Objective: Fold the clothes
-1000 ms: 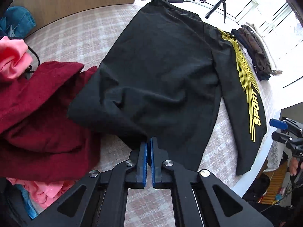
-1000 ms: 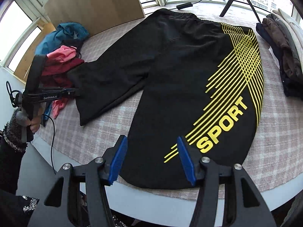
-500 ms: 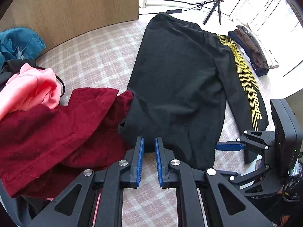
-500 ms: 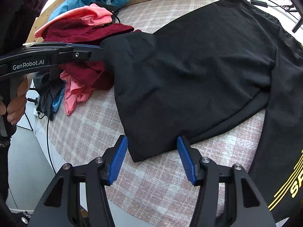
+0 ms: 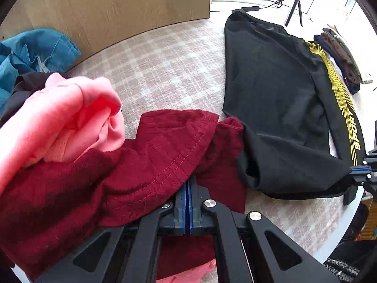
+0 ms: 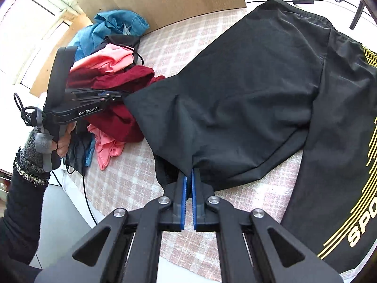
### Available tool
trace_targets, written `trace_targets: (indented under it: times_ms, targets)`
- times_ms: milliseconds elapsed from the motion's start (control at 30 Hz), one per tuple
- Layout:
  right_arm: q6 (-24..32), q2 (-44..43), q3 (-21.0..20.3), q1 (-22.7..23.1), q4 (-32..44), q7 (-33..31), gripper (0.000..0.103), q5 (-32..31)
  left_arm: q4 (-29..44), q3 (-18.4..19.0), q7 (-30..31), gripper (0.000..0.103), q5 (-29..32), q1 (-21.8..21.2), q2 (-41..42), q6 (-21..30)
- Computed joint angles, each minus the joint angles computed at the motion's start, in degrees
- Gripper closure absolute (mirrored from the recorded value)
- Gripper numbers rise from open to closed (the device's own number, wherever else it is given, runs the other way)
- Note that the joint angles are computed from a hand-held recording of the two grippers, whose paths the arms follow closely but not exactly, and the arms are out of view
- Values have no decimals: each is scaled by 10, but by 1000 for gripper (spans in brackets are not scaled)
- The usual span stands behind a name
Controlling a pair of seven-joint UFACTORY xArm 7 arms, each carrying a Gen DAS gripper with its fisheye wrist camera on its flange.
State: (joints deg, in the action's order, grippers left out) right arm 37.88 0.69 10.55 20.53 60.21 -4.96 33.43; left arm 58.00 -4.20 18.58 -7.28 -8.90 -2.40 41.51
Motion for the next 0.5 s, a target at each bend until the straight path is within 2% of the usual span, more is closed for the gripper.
trace_targets:
  times_ms: [33, 100, 167, 233, 267, 333, 367, 500]
  targets:
    - [2, -1, -1, -2, 0, -6, 99, 9, -11, -3, 31, 93, -11, -5, -12, -2]
    - [1, 1, -2, -2, 3, 1, 99, 7, -28, -7, 80, 71, -25, -17, -30, -4]
    - [5, 4, -4, -4, 11, 10, 99, -2, -40, -15, 97, 64, -14, -28, -36, -18]
    - [8, 5, -4, -6, 13, 14, 99, -1, -40, -20, 88, 64, 3, -33, -30, -34]
    - [11, 4, -5, -8, 15, 12, 99, -3, -40, -22, 82, 65, 13, -36, -27, -42]
    - [9, 11, -5, -8, 23, 15, 99, -12, -14, -19, 99, 77, -17, -42, -8, -21]
    - [9, 11, -4, -9, 24, 14, 99, -13, -1, -17, 105, 98, -25, -42, -4, 0]
    - [10, 1, -6, -13, 27, 17, 99, -16, 53, -12, 123, 100, -50, -35, 10, 92]
